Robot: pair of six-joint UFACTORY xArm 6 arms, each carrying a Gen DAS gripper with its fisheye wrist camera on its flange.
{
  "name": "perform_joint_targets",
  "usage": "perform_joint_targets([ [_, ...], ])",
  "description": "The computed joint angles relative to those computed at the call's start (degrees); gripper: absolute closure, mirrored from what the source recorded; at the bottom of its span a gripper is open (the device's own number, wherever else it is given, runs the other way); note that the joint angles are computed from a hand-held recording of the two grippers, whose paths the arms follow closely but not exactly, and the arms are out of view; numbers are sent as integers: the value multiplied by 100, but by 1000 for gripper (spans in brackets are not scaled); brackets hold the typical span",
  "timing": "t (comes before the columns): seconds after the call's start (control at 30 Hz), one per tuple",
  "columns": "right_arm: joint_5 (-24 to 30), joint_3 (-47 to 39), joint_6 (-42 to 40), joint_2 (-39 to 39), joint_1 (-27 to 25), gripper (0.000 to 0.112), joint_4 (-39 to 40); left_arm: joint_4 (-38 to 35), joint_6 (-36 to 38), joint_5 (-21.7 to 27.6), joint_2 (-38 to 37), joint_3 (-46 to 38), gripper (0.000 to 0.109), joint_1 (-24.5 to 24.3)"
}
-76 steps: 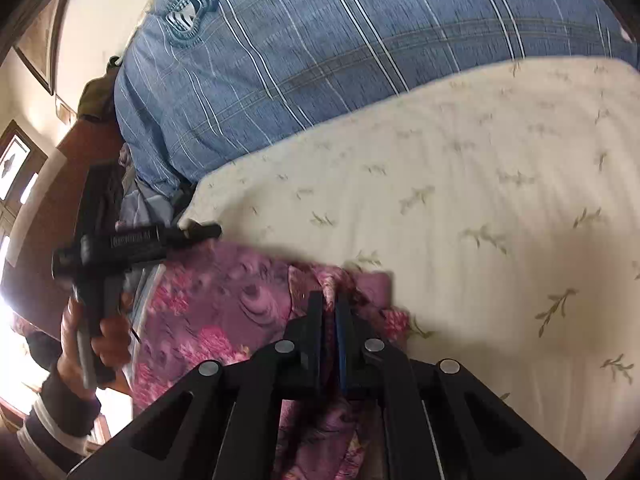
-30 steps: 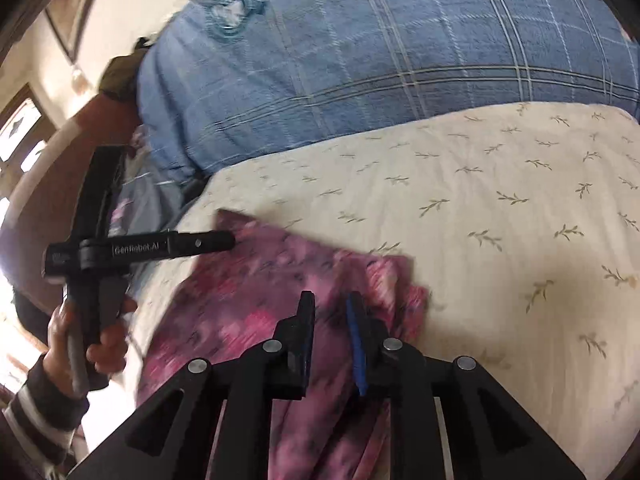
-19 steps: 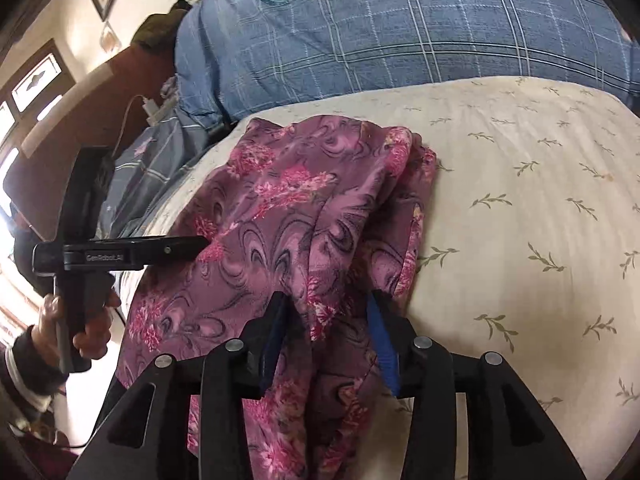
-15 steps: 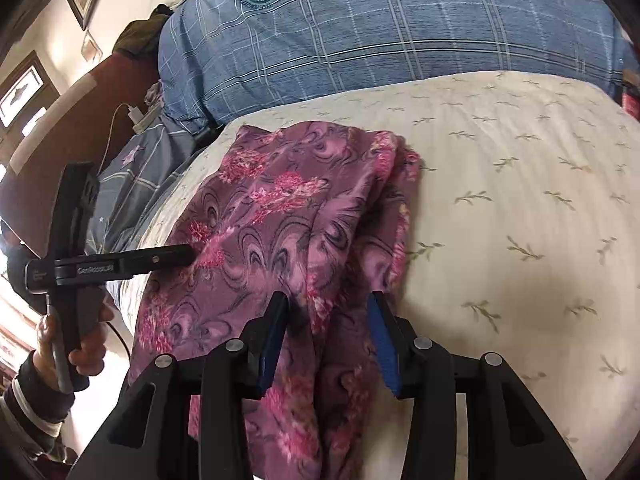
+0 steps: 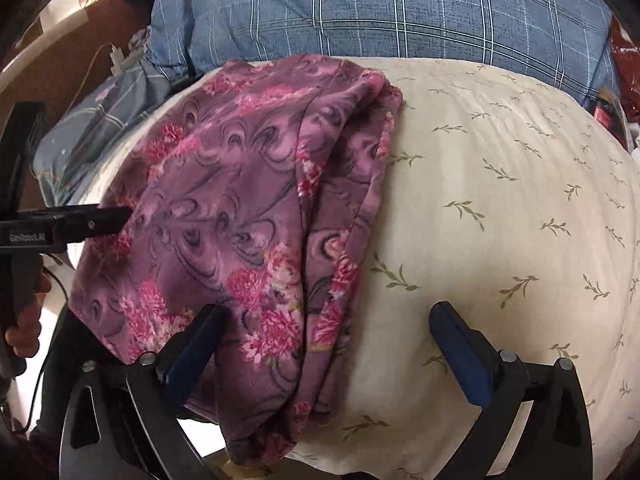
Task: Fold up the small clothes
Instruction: 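Open both grippers and release the folded shirt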
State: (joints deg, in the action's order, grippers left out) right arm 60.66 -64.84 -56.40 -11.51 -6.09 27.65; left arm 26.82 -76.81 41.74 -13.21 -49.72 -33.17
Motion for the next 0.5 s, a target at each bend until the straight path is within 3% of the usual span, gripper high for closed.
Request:
perform_joint_targets([
  [0.23,-401,206,579,-164,258,10,-258,3,-131,-196,-64,149,6,18],
  [0.5,-467,334,409,-272,148,10,-157,-97,-37,-474,-151,328,6,137],
])
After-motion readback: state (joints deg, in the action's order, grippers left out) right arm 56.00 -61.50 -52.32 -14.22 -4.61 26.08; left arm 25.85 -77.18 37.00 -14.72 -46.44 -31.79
